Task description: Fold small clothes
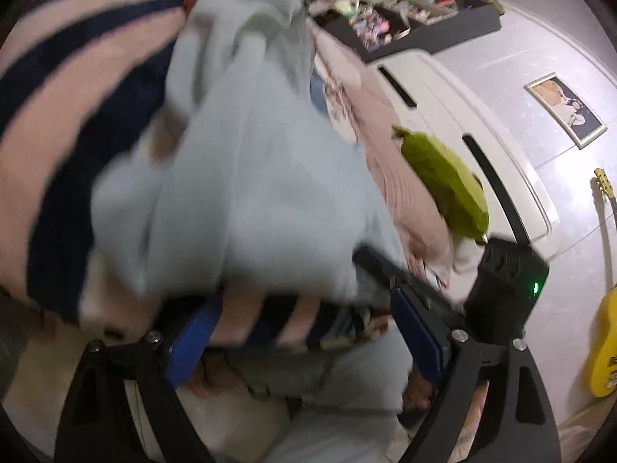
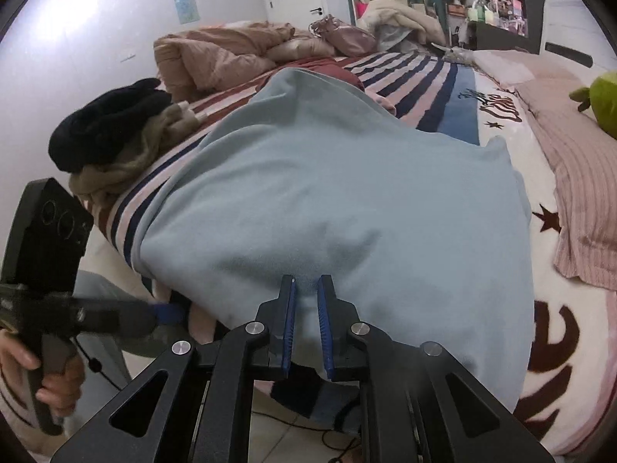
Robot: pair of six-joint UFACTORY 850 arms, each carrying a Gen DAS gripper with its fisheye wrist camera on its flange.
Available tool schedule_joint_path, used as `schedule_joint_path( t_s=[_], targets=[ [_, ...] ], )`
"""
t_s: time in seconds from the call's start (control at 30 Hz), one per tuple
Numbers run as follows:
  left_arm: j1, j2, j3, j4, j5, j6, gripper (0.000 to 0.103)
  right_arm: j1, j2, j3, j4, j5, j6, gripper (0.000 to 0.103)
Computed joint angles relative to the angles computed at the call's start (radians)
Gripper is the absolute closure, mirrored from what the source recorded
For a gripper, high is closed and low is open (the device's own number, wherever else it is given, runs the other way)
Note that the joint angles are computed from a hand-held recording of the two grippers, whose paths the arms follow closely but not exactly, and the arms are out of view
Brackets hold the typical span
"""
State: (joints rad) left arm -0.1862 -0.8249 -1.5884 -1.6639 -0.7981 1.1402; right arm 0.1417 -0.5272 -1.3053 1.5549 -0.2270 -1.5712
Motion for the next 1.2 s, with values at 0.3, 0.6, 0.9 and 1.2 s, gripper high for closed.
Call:
schedule_joint_path(
  t_s=[0.3,0.6,0.9,1.2],
  targets=[
    [-0.025,-0.044,-0.111,-0.042,0.223,0.009,0.062,-0.014,0.014,0.031,0.087,-0.044,-0.055,0.097],
    [-0.116,0.001,-0.198,0.224,0.441,0.081,0.084,-0.111,0.062,0.099,0.254,-0.262,-0.119,0.090],
    [-0.240,-0.116,-0.467,0.760,0.362,-0.096,0.084,-0.270,0.256,0.330,0.671,-0.336,-0.454,0.083],
    [-0.270,-0.256,-0.659,0.917,0.171,-0.280,0.078,-0.337,0.277,0.381,0.690,-0.387,-0.443,0.083]
  ],
)
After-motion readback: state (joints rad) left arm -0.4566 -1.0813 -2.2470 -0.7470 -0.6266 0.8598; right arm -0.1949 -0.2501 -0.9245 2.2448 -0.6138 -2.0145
